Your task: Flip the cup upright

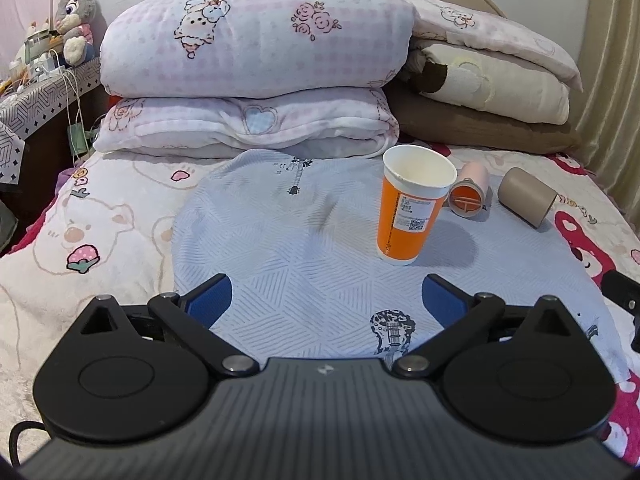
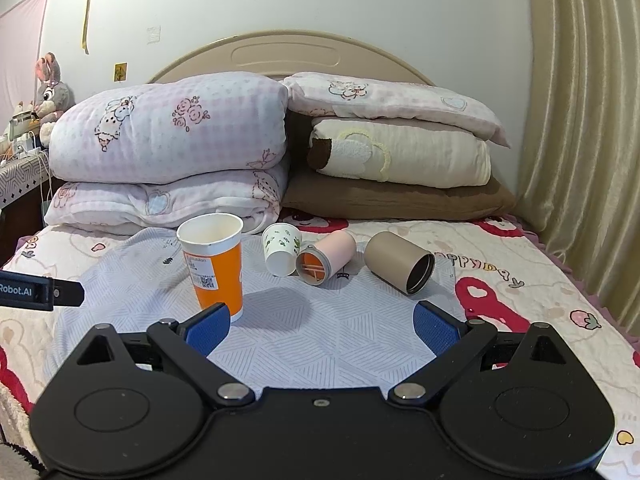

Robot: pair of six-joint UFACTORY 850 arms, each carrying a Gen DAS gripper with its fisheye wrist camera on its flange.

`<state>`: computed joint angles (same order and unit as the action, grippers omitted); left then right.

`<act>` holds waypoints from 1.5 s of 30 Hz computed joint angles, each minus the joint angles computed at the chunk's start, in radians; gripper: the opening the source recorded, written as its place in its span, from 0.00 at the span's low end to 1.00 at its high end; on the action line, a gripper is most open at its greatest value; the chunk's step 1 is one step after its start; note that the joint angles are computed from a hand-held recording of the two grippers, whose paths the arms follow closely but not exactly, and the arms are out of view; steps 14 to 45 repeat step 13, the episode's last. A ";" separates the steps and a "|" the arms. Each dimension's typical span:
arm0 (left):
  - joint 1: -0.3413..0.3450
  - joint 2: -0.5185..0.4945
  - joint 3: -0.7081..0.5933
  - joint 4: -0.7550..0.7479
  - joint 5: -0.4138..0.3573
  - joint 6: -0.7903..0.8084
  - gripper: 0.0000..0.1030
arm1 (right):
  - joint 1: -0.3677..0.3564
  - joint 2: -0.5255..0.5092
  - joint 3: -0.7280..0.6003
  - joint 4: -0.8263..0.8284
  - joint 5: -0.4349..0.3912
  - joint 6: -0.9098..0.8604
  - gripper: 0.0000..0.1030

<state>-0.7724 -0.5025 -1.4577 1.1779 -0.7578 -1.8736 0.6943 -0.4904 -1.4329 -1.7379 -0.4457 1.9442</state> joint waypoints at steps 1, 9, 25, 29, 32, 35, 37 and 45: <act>0.000 -0.001 -0.001 -0.002 -0.002 0.004 1.00 | 0.000 0.000 0.000 0.001 0.000 -0.001 0.97; 0.001 -0.007 -0.011 -0.022 -0.010 0.021 1.00 | 0.001 0.002 0.001 0.011 0.003 -0.011 0.97; 0.006 -0.002 -0.008 -0.040 -0.007 0.029 1.00 | 0.000 0.003 0.001 0.010 0.004 -0.011 0.97; 0.006 -0.002 -0.008 -0.040 -0.007 0.029 1.00 | 0.000 0.003 0.001 0.010 0.004 -0.011 0.97; 0.006 -0.002 -0.008 -0.040 -0.007 0.029 1.00 | 0.000 0.003 0.001 0.010 0.004 -0.011 0.97; 0.006 -0.002 -0.008 -0.040 -0.007 0.029 1.00 | 0.000 0.003 0.001 0.010 0.004 -0.011 0.97; 0.006 -0.002 -0.008 -0.040 -0.007 0.029 1.00 | 0.000 0.003 0.001 0.010 0.004 -0.011 0.97; 0.006 -0.002 -0.008 -0.040 -0.007 0.029 1.00 | 0.000 0.003 0.001 0.010 0.004 -0.011 0.97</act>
